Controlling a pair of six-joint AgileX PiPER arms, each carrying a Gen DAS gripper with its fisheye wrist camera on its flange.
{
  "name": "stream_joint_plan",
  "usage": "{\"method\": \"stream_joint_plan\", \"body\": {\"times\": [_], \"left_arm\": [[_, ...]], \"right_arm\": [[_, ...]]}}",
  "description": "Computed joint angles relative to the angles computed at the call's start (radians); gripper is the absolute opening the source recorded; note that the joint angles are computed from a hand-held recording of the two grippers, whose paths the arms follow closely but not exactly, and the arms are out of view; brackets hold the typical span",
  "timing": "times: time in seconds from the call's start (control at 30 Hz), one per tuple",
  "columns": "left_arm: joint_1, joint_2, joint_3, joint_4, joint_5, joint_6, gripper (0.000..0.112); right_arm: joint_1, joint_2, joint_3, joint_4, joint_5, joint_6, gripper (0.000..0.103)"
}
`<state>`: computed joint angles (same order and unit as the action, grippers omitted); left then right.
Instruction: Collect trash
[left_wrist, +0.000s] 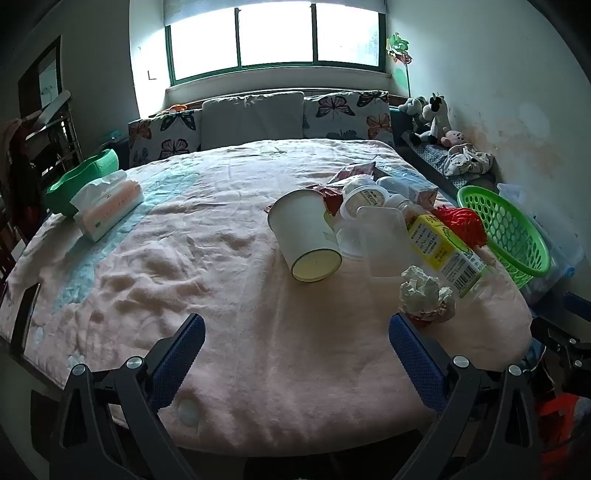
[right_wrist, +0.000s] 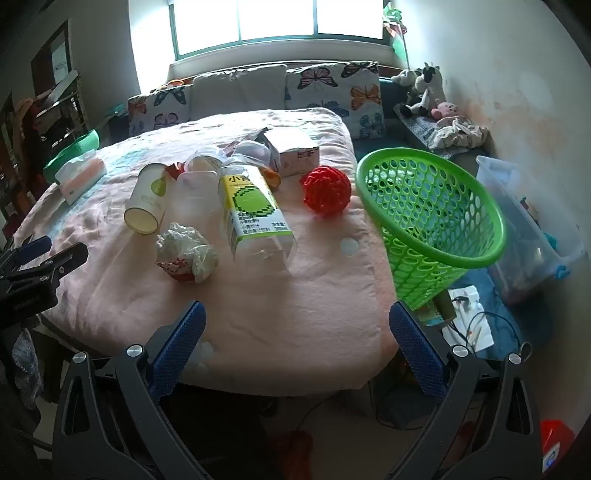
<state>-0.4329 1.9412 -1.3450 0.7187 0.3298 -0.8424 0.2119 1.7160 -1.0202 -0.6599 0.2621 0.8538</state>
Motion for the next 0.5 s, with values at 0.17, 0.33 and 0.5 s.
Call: {"method": "stream_joint_plan", "body": {"times": [0.17,0.33,0.5], "left_arm": [[-0.008,0.008,0.000,0.007,0.001,-0.003,0.097],[-0.011,0.006,0.000,-0.022,-0.006,0.028,0.097],[-0.013,0.007,0.000,-0.028,-0.009,0.033,0.097]], "right_arm": [[-0.004,-0.007,0.020,-0.019,-0.040,0.018,0.099],[-0.018,-0.008,0.018,0.007,-0.035,-0.013,0.098],[-0.019,-0.004,0.011,0.014,-0.031,-0.018,0.099]]}}
